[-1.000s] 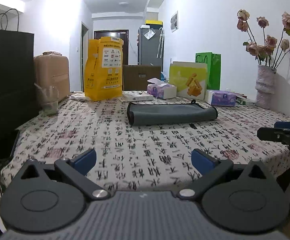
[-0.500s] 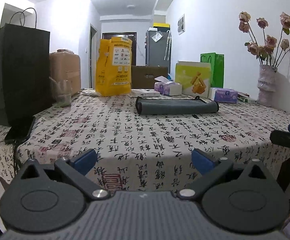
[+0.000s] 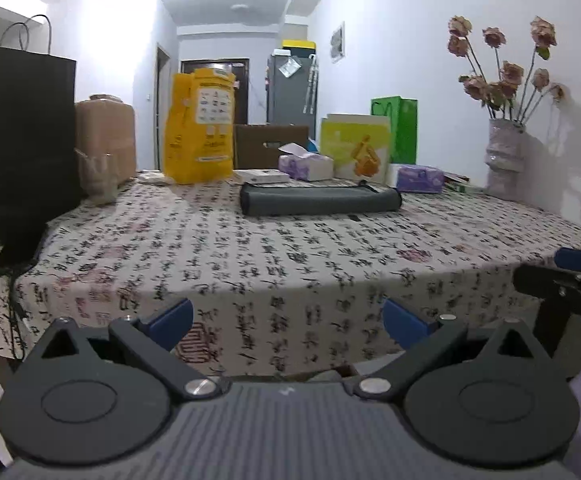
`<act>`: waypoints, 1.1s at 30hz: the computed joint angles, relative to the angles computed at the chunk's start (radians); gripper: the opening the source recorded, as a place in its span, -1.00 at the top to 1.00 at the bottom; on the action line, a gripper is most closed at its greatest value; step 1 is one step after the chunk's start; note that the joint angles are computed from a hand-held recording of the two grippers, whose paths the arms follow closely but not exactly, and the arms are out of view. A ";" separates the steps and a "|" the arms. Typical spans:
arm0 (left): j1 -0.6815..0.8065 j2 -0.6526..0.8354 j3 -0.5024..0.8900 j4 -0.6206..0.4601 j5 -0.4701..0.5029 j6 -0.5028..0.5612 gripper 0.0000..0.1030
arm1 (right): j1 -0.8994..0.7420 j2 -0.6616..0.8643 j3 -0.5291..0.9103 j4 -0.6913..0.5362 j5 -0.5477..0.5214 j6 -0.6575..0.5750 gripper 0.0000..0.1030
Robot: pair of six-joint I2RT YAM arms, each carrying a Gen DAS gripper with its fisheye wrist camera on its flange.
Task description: Fold towel
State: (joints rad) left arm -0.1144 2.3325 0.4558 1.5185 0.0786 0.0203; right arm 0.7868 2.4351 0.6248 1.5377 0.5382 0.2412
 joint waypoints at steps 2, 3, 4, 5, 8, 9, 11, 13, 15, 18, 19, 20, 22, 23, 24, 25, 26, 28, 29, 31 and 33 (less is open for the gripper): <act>-0.004 0.000 -0.001 -0.001 -0.002 -0.001 -1.00 | -0.002 0.004 -0.002 0.011 -0.003 -0.003 -1.00; -0.005 0.001 0.000 0.000 -0.004 -0.001 -1.00 | -0.003 0.004 -0.001 0.012 -0.005 -0.005 -1.00; -0.006 0.002 -0.001 0.002 -0.006 -0.002 -1.00 | -0.002 0.006 -0.001 0.014 -0.006 -0.006 -1.00; -0.007 0.004 -0.001 0.005 -0.007 -0.003 -1.00 | -0.001 0.007 -0.001 0.016 -0.003 -0.006 -1.00; -0.009 0.007 -0.004 0.014 -0.010 -0.002 -1.00 | 0.002 0.007 0.001 0.015 0.001 -0.007 -1.00; -0.010 0.008 -0.006 0.018 -0.010 -0.002 -1.00 | 0.003 0.007 0.002 0.016 0.002 -0.007 -1.00; -0.011 0.007 -0.007 0.017 -0.009 -0.003 -1.00 | 0.002 0.009 0.001 0.018 0.001 -0.004 -1.00; -0.010 0.006 -0.006 0.015 -0.007 -0.002 -1.00 | 0.001 0.009 0.000 0.019 0.000 -0.003 -1.00; -0.009 0.006 -0.004 0.014 -0.007 -0.001 -1.00 | 0.002 0.009 -0.001 0.020 0.001 -0.002 -1.00; -0.010 0.006 -0.005 0.016 -0.011 -0.002 -1.00 | 0.002 0.007 -0.001 0.017 0.000 0.000 -1.00; -0.009 0.006 -0.005 0.019 -0.010 -0.002 -1.00 | 0.002 0.007 -0.001 0.017 0.000 0.000 -1.00; -0.009 0.006 -0.005 0.018 -0.011 -0.001 -1.00 | 0.002 0.007 -0.001 0.017 0.000 0.000 -1.00; -0.010 0.005 -0.005 0.018 -0.013 -0.002 -1.00 | 0.003 0.009 -0.001 0.020 0.002 -0.002 -1.00; -0.010 0.005 -0.005 0.018 -0.011 -0.002 -1.00 | 0.002 0.009 -0.001 0.021 0.000 -0.002 -1.00; -0.009 0.006 -0.005 0.019 -0.011 -0.001 -1.00 | 0.002 0.009 -0.001 0.021 0.000 -0.002 -1.00; -0.009 0.005 -0.006 0.019 -0.011 -0.002 -1.00 | 0.002 0.009 -0.001 0.021 0.000 -0.002 -1.00; -0.009 0.005 -0.006 0.019 -0.011 -0.002 -1.00 | 0.002 0.010 0.000 0.021 0.000 -0.002 -1.00; -0.008 0.003 -0.006 0.017 -0.009 -0.002 -1.00 | 0.004 0.008 0.001 0.017 0.001 0.000 -1.00; -0.008 0.003 -0.006 0.017 -0.009 -0.002 -1.00 | 0.004 0.008 0.001 0.017 0.001 0.000 -1.00; -0.009 0.002 -0.006 0.016 -0.009 -0.002 -1.00 | 0.003 0.007 0.002 0.013 0.000 0.002 -1.00; -0.008 0.003 -0.006 0.018 -0.008 0.000 -1.00 | 0.004 0.007 0.003 0.013 -0.002 0.000 -1.00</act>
